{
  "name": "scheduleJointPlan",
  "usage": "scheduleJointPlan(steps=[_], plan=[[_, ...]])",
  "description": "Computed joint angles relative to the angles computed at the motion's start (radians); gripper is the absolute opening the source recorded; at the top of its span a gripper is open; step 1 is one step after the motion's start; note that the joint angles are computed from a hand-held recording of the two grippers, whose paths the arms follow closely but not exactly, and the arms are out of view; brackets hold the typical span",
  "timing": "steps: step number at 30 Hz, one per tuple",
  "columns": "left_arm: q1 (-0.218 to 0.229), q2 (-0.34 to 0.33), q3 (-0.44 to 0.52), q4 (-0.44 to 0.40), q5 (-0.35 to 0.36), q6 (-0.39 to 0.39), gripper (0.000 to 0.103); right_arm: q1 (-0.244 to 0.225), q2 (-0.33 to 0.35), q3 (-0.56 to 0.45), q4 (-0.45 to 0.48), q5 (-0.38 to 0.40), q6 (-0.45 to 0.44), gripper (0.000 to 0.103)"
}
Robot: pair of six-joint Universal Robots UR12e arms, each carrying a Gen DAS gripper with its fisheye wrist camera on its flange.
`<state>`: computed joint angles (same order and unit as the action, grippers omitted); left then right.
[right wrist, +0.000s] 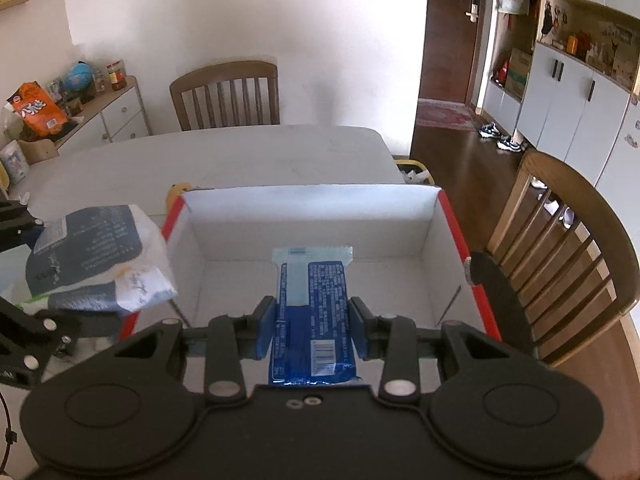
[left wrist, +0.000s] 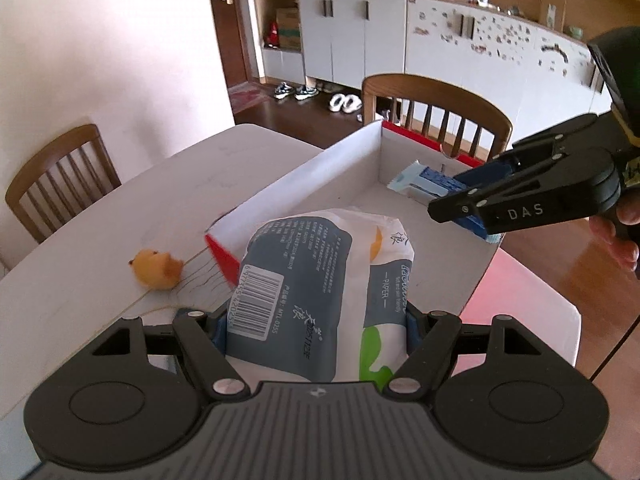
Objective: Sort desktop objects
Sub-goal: 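Carry the tissue pack and blue snack bar with both grippers into the red box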
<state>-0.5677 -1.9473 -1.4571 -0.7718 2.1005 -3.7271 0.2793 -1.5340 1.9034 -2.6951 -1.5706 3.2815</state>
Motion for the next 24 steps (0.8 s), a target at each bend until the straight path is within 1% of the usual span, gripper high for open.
scheduleJointPlan(steps=[9,13,19,21,24], plan=[[0.022,-0.051,0.066,-0.044,-0.057,0.073,0.076,-0.028,0.012,-0.002,0.006,0.011,-0.014,0.038],[0.036,-0.068,0.091,-0.086,-0.098,0.075,0.076,-0.033,0.025,-0.007,0.008,0.001,-0.030,0.038],[0.046,-0.100,0.139,-0.152,-0.126,0.116,0.075,-0.046,0.044,-0.020,0.035,0.008,-0.030,0.038],[0.046,-0.115,0.162,-0.171,-0.128,0.144,0.076,-0.047,0.053,-0.030,0.053,0.006,-0.033,0.039],[0.050,-0.133,0.191,-0.201,-0.150,0.171,0.076,-0.053,0.067,-0.042,0.070,0.006,-0.030,0.039]])
